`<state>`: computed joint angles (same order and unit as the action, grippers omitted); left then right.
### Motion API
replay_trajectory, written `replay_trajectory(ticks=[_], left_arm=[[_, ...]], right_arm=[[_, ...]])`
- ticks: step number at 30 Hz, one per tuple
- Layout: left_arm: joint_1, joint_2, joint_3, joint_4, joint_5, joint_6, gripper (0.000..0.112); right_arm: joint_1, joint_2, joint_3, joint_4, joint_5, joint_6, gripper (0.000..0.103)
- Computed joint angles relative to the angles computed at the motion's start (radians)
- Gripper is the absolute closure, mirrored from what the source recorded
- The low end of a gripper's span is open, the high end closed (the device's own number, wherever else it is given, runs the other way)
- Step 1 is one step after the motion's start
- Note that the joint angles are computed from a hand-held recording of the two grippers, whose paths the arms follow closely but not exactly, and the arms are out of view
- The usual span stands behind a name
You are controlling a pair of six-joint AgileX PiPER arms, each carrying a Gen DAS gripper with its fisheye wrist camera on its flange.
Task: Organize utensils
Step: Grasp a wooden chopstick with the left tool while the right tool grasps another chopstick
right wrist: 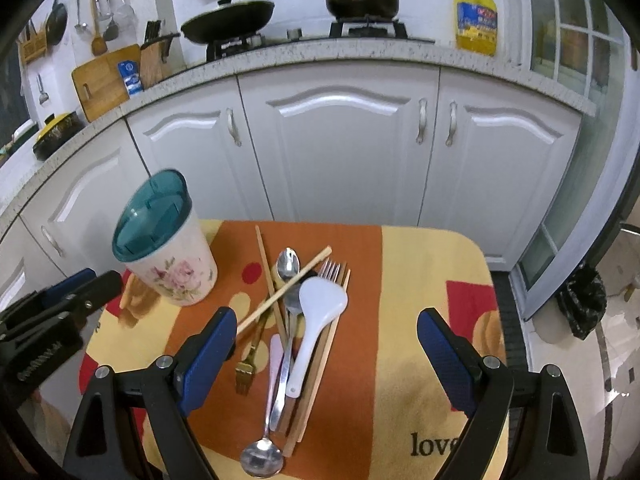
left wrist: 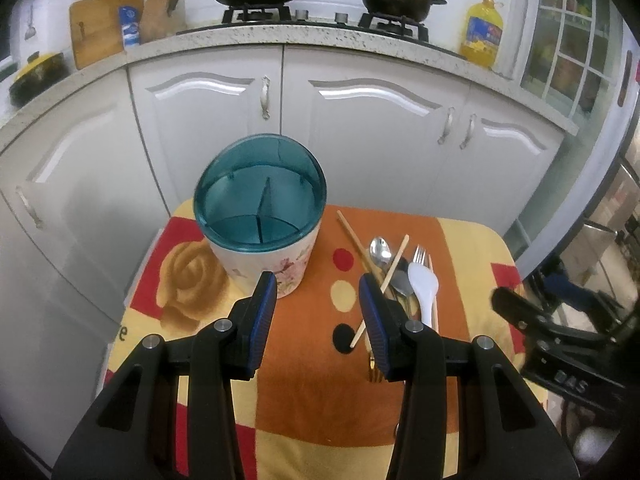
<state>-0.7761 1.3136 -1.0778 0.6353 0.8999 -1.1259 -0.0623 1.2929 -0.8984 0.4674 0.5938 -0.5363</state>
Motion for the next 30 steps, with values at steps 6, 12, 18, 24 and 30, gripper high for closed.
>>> replay_trajectory(ticks=[6,12,18,24,30], left_arm=[[0.029,0.030,0.010,-0.078,-0.082,0.099,0.070],[0.053,0.128,-0.047,-0.157,-0.147,0.232,0.070],[0.104,0.293,-0.216,-0.273,-0.146,0.447,0.070],[0.150,0.421,-0.316,-0.389,-0.107,0.548,0.070],[0.170,0.430,-0.274,-0.413,-0.117,0.546,0.070]], right_arm=[[-0.076,0.171,-0.089,0.181,0.080,-0.181,0.045],[-0.107,0.299,-0.179,0.244,0.126,-0.241,0.053],[-0.141,0.397,-0.245,0.265,0.160,-0.246,0.057],[-0.143,0.521,-0.396,0.280,0.238,-0.225,0.058],[-0.100,0.697,-0.648,0.251,0.365,-0.108,0.066]])
